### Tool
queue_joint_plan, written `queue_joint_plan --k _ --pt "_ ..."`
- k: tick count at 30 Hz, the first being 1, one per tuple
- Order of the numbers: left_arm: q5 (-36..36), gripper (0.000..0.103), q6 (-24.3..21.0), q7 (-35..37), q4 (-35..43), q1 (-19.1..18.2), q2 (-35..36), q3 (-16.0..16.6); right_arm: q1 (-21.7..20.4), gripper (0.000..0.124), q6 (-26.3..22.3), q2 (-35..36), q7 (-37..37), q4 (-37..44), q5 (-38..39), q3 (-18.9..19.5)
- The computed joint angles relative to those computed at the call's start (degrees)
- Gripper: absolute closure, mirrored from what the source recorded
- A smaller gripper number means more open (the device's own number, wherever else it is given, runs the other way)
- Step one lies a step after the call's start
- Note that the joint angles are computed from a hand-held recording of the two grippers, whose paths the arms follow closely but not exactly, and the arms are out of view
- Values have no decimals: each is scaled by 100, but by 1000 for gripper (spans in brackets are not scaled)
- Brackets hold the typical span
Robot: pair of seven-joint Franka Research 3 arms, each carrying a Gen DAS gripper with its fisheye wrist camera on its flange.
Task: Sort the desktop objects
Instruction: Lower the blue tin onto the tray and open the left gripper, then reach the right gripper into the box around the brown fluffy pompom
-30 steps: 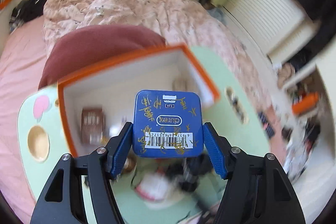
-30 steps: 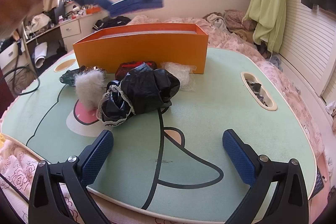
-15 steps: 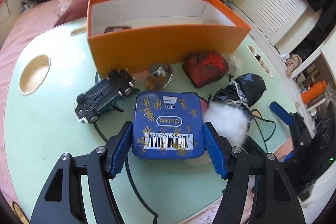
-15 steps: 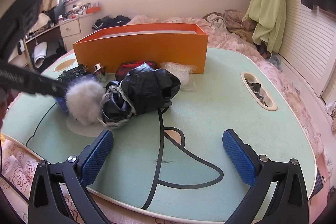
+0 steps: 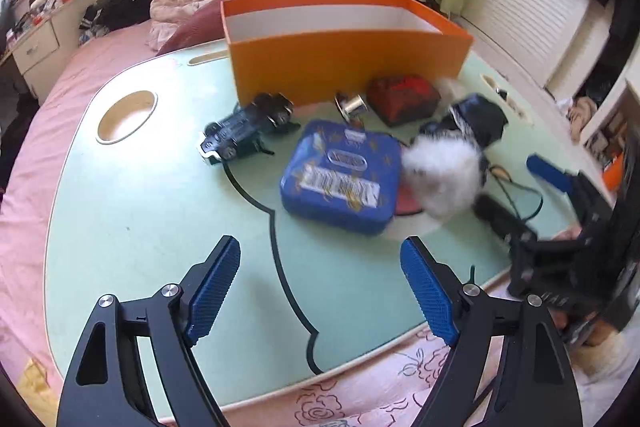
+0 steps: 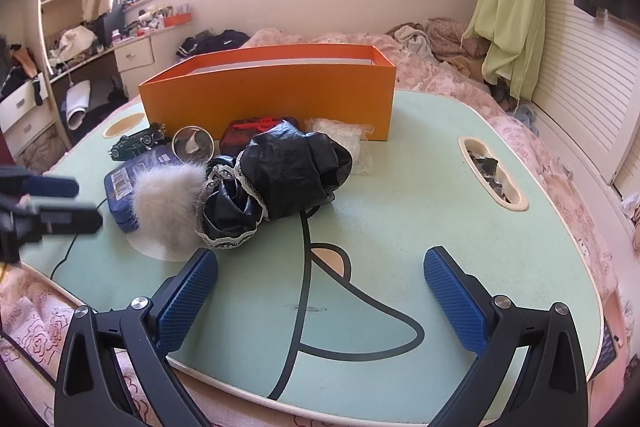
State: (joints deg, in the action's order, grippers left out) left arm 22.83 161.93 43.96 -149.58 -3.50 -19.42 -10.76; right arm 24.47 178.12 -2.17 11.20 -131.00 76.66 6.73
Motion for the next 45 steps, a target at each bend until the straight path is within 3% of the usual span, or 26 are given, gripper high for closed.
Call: queue_joint_plan --k 2,3,7,8,9,10,13,16,18,22,29,41,45 --pt "698 21 -50 -764 41 437 21 -530 -66 31 -290 -68 102 3 -101 -63" --pt "929 21 -55 -1006 62 509 59 -624 -90 40 -367 -111 130 26 -140 -87" --pt "1462 13 167 -1496 143 544 283 -608 -31 51 -48 -204 -205 441 230 -123" --pt "1606 10 153 -1657 174 573 315 -621 90 54 -93 -210 94 567 -120 -263" --pt "1710 0 152 -1775 194 579 358 -599 11 65 -260 -171 763 694 -872 -254" --pt "1885 0 229 -1924 172 618 367 -584 -268 78 -580 -57 1644 906 -1877 -92" --pt "2120 0 326 -2091 161 602 391 -487 -485 99 -1915 610 3933 2032 -4582 -158" --pt "2306 0 354 -2273 104 584 347 -480 -209 102 -2879 1569 5619 3410 -6705 -402" --pt "2342 0 380 -2292 60 554 311 -438 41 102 -3424 2203 6368 4285 -7658 -603" --pt "2381 0 388 -2322 51 527 301 -414 153 102 -4207 2875 6798 5200 -8128 -658" --pt "2400 0 391 -2329 52 516 303 -390 295 102 -4385 3055 7223 5292 -8779 -814" --pt "2396 0 397 -2324 39 515 291 -382 434 89 -4841 3327 7374 5813 -9274 -878" --pt "2396 0 395 -2329 33 518 282 -388 515 86 -5292 3731 7292 6431 -9376 -918"
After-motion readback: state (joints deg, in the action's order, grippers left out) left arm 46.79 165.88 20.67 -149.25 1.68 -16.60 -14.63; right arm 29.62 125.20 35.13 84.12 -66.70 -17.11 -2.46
